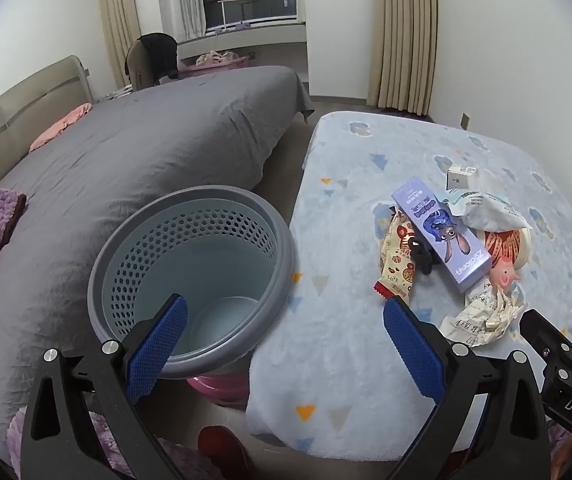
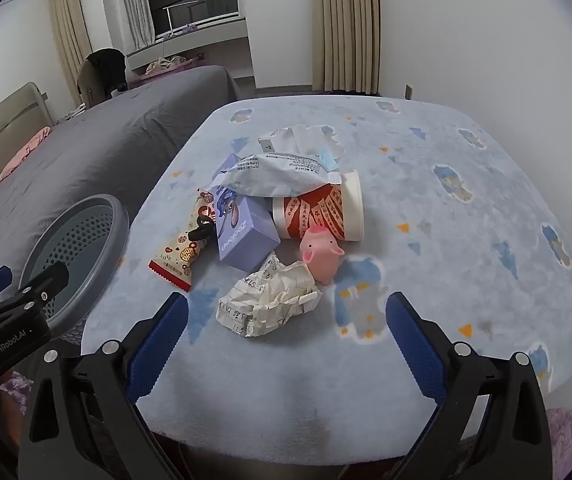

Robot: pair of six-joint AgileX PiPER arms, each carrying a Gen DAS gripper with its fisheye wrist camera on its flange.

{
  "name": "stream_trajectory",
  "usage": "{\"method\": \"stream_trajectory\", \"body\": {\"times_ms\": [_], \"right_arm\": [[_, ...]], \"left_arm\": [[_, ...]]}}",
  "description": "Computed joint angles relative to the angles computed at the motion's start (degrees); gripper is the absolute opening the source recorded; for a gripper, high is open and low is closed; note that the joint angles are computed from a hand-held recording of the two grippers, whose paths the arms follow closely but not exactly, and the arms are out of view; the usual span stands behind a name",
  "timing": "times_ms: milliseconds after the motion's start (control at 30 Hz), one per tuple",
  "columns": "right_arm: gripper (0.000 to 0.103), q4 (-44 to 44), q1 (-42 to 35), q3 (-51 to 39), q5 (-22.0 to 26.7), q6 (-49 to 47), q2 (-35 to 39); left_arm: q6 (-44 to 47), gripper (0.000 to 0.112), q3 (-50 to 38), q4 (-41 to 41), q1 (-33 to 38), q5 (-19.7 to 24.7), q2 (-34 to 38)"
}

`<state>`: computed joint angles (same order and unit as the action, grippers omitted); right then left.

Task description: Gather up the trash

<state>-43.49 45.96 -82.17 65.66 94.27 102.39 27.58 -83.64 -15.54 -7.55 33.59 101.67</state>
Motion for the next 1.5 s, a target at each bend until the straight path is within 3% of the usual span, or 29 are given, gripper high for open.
{"method": "stream_trajectory", "body": {"times_ms": [1500], "right_arm": [[0.095,-0.33,0.45,-0.77,1.12,-0.24,0.11]], "left_arm": [[0.07,0.097,0.23,0.06,-0.03,-0.36,-0.12]]}}
